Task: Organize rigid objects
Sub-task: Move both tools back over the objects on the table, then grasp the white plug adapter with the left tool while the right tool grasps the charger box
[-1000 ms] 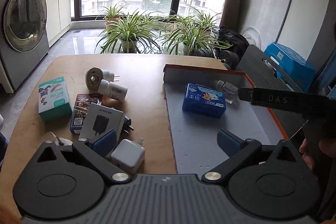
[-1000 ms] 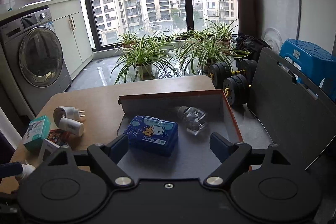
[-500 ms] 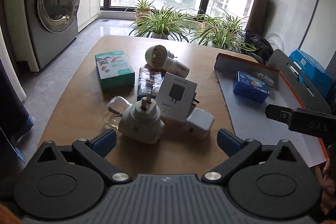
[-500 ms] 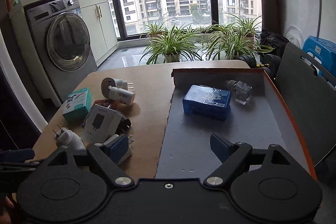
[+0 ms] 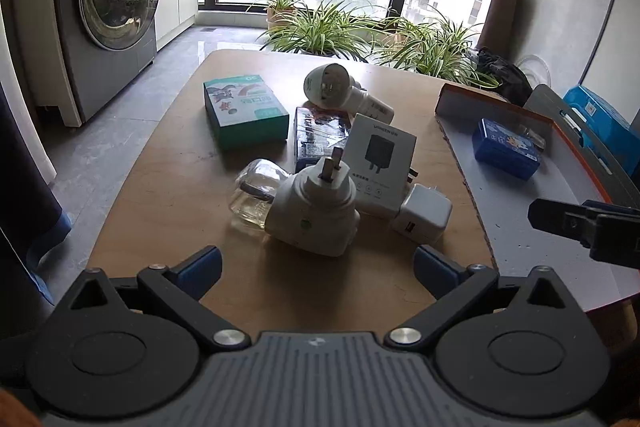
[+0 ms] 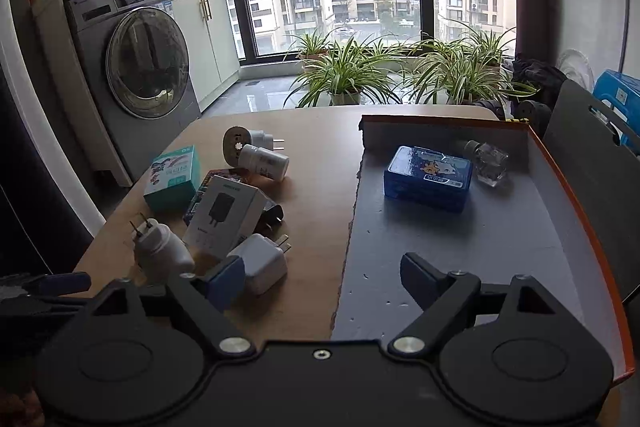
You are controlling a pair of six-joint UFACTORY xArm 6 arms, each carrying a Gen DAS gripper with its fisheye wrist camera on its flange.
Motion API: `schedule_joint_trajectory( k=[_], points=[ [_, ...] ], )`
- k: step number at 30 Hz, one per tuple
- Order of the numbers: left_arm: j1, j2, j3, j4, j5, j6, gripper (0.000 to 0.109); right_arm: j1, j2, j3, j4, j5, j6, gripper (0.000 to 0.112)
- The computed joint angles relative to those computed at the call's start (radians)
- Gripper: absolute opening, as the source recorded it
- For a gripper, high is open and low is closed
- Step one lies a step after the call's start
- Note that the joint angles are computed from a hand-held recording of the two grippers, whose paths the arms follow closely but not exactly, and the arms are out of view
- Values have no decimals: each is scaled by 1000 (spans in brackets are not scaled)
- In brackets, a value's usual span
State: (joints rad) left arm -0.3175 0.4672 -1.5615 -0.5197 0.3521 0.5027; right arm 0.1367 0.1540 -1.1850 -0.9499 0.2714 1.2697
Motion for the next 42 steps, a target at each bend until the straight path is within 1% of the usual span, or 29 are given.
schedule_joint_trajectory(
  k=[3,5,8,11,13,15,16,18,22,23,27,28,29,30,31,35,37,40,42],
  points=[
    [8,37,-34,-18,-14,67,103,1,1,0,5,0,-4,100],
    [14,69,-73,-58,-12,145,103,4,2,-1,7,2,-3,100],
    [20,119,-141,-154,-1,292,103,6,4,-1,15,3,-5,100],
    [26,174,-215,-189,43,397,103,8,7,-4,27,8,-14,100],
    [31,207,-259,-203,87,451,103,9,10,-8,31,14,-21,100],
    [32,232,-288,-217,104,488,103,8,15,-14,43,18,-31,100],
    [34,253,-313,-210,122,490,103,8,17,-15,46,20,-34,100],
    [36,278,-341,-205,132,489,103,8,24,-23,43,27,-32,100],
    [38,310,-381,-293,137,556,103,10,38,-34,63,35,-50,100],
    [41,328,-410,-302,153,554,103,11,42,-37,68,38,-55,100],
    [41,356,-452,-335,160,568,103,14,52,-48,81,47,-68,100],
    [40,364,-464,-340,163,570,102,14,54,-50,82,47,-69,100],
    [42,364,-468,-361,169,580,98,15,56,-53,83,49,-68,100],
    [46,365,-472,-392,179,592,90,17,59,-58,81,53,-67,100],
    [51,366,-478,-408,194,581,89,17,60,-60,79,54,-67,100],
    [62,358,-473,-428,209,553,89,20,64,-65,80,55,-71,100],
    [67,347,-463,-430,214,527,86,20,65,-64,86,50,-77,100],
    [75,319,-423,-445,215,494,86,24,71,-70,101,47,-97,100],
    [72,288,-375,-456,187,508,86,30,77,-77,114,51,-114,100]
  ],
)
